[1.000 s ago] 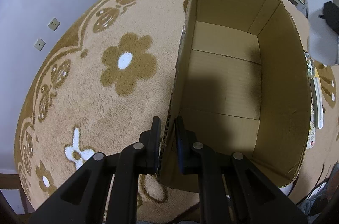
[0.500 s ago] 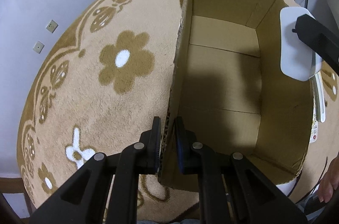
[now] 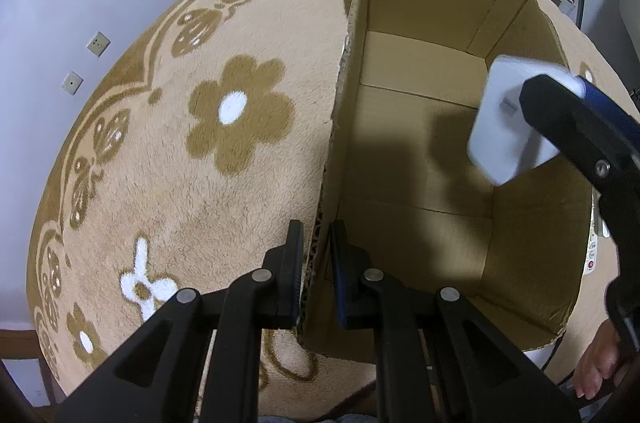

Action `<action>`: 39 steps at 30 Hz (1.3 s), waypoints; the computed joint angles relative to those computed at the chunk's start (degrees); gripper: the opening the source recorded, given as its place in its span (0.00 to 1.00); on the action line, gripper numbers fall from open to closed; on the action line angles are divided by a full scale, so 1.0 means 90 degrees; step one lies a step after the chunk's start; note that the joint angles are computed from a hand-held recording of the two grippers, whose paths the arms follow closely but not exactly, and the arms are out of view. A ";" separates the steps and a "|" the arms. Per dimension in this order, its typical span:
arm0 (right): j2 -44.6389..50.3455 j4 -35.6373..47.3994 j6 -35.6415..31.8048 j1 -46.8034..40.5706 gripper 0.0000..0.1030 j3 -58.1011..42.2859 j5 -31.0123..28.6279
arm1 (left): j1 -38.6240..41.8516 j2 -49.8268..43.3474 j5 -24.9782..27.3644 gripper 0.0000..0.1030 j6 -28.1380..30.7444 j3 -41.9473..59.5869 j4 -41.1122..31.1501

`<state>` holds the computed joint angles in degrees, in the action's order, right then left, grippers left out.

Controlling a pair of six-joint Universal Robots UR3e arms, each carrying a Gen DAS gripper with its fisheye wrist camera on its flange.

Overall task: Organize rigid objects
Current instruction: 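Carry the white block over the cardboard box and release it inside, then move the right gripper back to the pile of items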

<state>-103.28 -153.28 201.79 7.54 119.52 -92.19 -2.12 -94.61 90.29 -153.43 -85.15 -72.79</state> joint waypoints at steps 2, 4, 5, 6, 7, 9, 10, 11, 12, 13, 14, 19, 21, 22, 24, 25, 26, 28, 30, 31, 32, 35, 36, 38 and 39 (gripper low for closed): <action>-0.0054 -0.0181 0.0035 0.0112 0.63 0.0091 -0.0215 | 0.0011 -0.0024 -0.0008 0.13 -0.0019 0.0023 -0.0011; -0.0156 -0.0165 0.0020 0.0158 0.63 0.0044 -0.0375 | 0.0052 -0.0071 -0.0079 0.12 -0.0047 0.0091 -0.0135; -0.0212 -0.0076 0.0018 0.0183 0.64 -0.0017 -0.0466 | 0.0013 -0.0079 0.0010 0.13 -0.0053 0.0059 -0.0056; -0.0271 0.0046 0.0044 0.0226 0.66 -0.0092 -0.0610 | 0.0006 -0.0088 0.0017 0.13 -0.0025 0.0056 -0.0060; -0.0355 0.0186 0.0072 0.0242 0.69 -0.0147 -0.0725 | 0.0004 -0.0088 0.0033 0.13 -0.0054 0.0060 -0.0062; -0.0533 0.0499 0.0133 0.0269 0.85 -0.0248 -0.0981 | 0.0009 -0.0083 0.0011 0.13 -0.0051 0.0093 -0.0101; -0.0626 0.0582 0.0144 0.0281 0.87 -0.0246 -0.1126 | 0.0008 -0.0081 0.0018 0.13 -0.0051 0.0089 -0.0093; -0.0716 0.0655 0.0128 0.0263 0.90 -0.0238 -0.1239 | 0.0014 -0.0083 0.0015 0.13 -0.0046 0.0082 -0.0087; -0.0806 0.0779 0.0098 0.0245 0.96 -0.0245 -0.1376 | 0.0016 -0.0083 0.0011 0.13 -0.0040 0.0080 -0.0080; -0.0891 0.0958 0.0060 0.0216 0.99 -0.0269 -0.1513 | 0.0029 -0.0087 -0.0014 0.13 -0.0050 0.0093 -0.0109; -0.0927 0.1064 0.0032 0.0198 1.00 -0.0295 -0.1604 | 0.0056 -0.0083 -0.0053 0.13 -0.0061 0.0094 -0.0137; -0.1390 0.1685 -0.0112 -0.0107 1.00 -0.0165 -0.1942 | 0.0069 -0.0117 -0.0063 0.13 -0.0057 0.0117 -0.0137; -0.1647 0.2026 -0.0102 -0.0426 1.00 -0.0062 -0.1794 | 0.0043 -0.0109 -0.0039 0.13 -0.0066 0.0102 -0.0119; -0.1775 0.2181 -0.0104 -0.0625 1.00 0.0008 -0.1694 | 0.0067 -0.0111 -0.0058 0.13 -0.0053 0.0104 -0.0126; -0.2055 0.2444 -0.0212 -0.1052 1.00 0.0173 -0.1471 | 0.0106 -0.0103 -0.0106 0.12 -0.0057 0.0121 -0.0176; -0.2159 0.2559 -0.0260 -0.1210 1.00 0.0234 -0.1414 | 0.0134 -0.0094 -0.0141 0.12 -0.0046 0.0128 -0.0205; -0.2250 0.2761 -0.0292 -0.1411 1.00 0.0260 -0.1372 | 0.0144 -0.0089 -0.0156 0.12 -0.0042 0.0130 -0.0217; -0.2468 0.3069 -0.0299 -0.1653 1.00 0.0359 -0.1348 | 0.0147 -0.0082 -0.0152 0.12 -0.0013 0.0127 -0.0209; -0.2809 0.3492 -0.0366 -0.2115 1.00 0.0502 -0.1135 | 0.0125 -0.0076 -0.0120 0.12 0.0006 0.0106 -0.0170; -0.2976 0.3642 -0.0434 -0.2332 1.00 0.0582 -0.1029 | 0.0122 -0.0072 -0.0114 0.12 0.0012 0.0092 -0.0155; -0.3126 0.3784 -0.0484 -0.2502 1.00 0.0656 -0.0974 | 0.0123 -0.0070 -0.0118 0.12 0.0015 0.0087 -0.0155; -0.3684 0.4250 -0.0776 -0.3212 1.00 0.0933 -0.0679 | 0.0158 -0.0091 -0.0164 0.12 0.0021 0.0138 -0.0235; -0.3892 0.4417 -0.0889 -0.3475 1.00 0.1023 -0.0530 | 0.0164 -0.0094 -0.0174 0.12 0.0019 0.0149 -0.0248; -0.4193 0.4699 -0.1031 -0.3864 1.00 0.1150 -0.0273 | 0.0155 -0.0102 -0.0165 0.12 0.0014 0.0159 -0.0247; -0.4316 0.4830 -0.1125 -0.4063 1.00 0.1206 -0.0127 | 0.0154 -0.0102 -0.0162 0.12 0.0020 0.0162 -0.0246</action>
<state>-142.13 -109.81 191.66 -29.03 130.37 -93.33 -0.73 -95.53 88.83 -153.25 -83.69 -75.01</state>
